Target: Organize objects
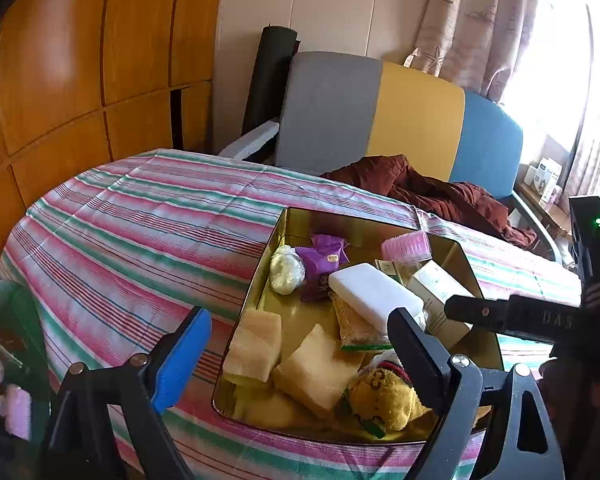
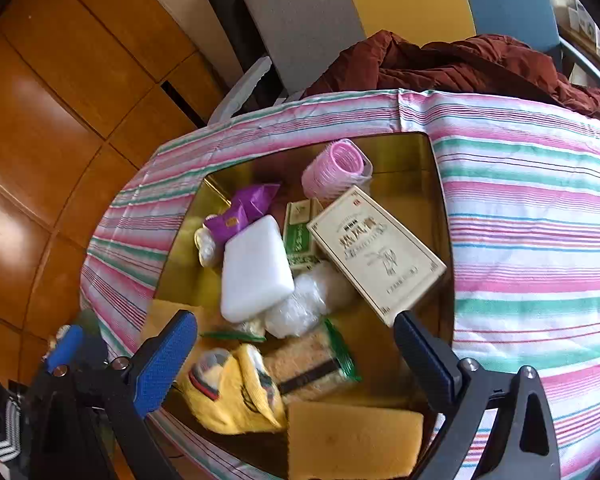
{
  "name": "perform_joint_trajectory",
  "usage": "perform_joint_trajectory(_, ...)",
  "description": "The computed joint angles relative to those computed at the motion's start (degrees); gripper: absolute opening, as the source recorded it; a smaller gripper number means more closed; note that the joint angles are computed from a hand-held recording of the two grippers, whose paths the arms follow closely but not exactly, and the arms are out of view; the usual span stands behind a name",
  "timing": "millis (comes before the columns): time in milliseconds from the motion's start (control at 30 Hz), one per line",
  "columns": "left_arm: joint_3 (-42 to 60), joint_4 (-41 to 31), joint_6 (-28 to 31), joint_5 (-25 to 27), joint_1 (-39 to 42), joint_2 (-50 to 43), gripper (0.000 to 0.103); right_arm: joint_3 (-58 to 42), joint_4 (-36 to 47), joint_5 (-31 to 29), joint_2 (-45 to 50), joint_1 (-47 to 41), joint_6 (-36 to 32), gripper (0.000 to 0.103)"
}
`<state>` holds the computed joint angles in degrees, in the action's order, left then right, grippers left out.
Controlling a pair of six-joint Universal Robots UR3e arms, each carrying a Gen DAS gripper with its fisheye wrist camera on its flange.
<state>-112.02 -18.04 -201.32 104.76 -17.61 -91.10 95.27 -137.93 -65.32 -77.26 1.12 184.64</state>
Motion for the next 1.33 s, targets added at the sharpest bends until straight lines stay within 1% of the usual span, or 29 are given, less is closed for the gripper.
perform_joint_trajectory(100, 0.32, -0.98, -0.41, 1.37, -1.29, 0.13, 0.094, 2.65, -2.07, -2.0, -1.83, 0.51, -0.53, 0.101)
perform_joint_trajectory(200, 0.2, -1.38, -0.84, 2.35, -2.42, 0.42, 0.095, 5.15, -4.7, -4.29, -3.51, 1.3, -0.68, 0.101)
perform_joint_trajectory(267, 0.55, -2.04, -1.01, 3.48, -3.5, 0.35, 0.097, 7.71, -7.13, -6.45, -5.44, 2.11, -1.03, 0.101)
perform_joint_trajectory(333, 0.85, -2.41, -1.26, 4.74, -4.63, 0.19, 0.103, 10.12, -9.48, -8.7, -7.18, 2.88, -1.25, 0.101)
perform_joint_trajectory(500, 1.74, -3.64, -2.28, 8.3, -7.79, 0.03, 0.103, 17.44, -16.25, -15.83, -12.14, 5.33, -0.34, 0.101)
perform_joint_trajectory(667, 1.9, -4.31, -3.76, 11.1, -11.05, 0.11, 0.103, 24.26, -20.66, -21.09, -17.13, 6.87, -0.94, 0.101)
perform_joint_trajectory(767, 2.8, -4.95, -4.9, 13.53, -13.32, -0.85, 0.103, 26.2, -21.04, -22.11, -18.59, 7.13, -2.14, 0.101)
perform_joint_trajectory(967, 3.8, -8.72, -8.57, 15.3, -14.85, -0.75, 0.103, 28.9, -21.63, -22.21, -20.77, 6.99, -3.0, 0.101)
perform_joint_trajectory(1100, 3.02, -8.5, -9.09, 16.62, -15.5, -0.61, 0.103, 29.32, -21.94, -22.6, -21.28, 7.43, -2.74, 0.101)
perform_joint_trajectory(1167, 1.89, -7.36, -8.84, 15.71, -15.09, 0.03, 0.103, 29.37, -22.07, -22.77, -21.35, 7.55, -2.66, 0.101)
perform_joint_trajectory(1333, 1.32, -7.16, -8.5, 15.18, -14.62, 0.52, 0.103, 29.59, -22.57, -22.84, -21.72, 7.8, -2.81, 0.101)
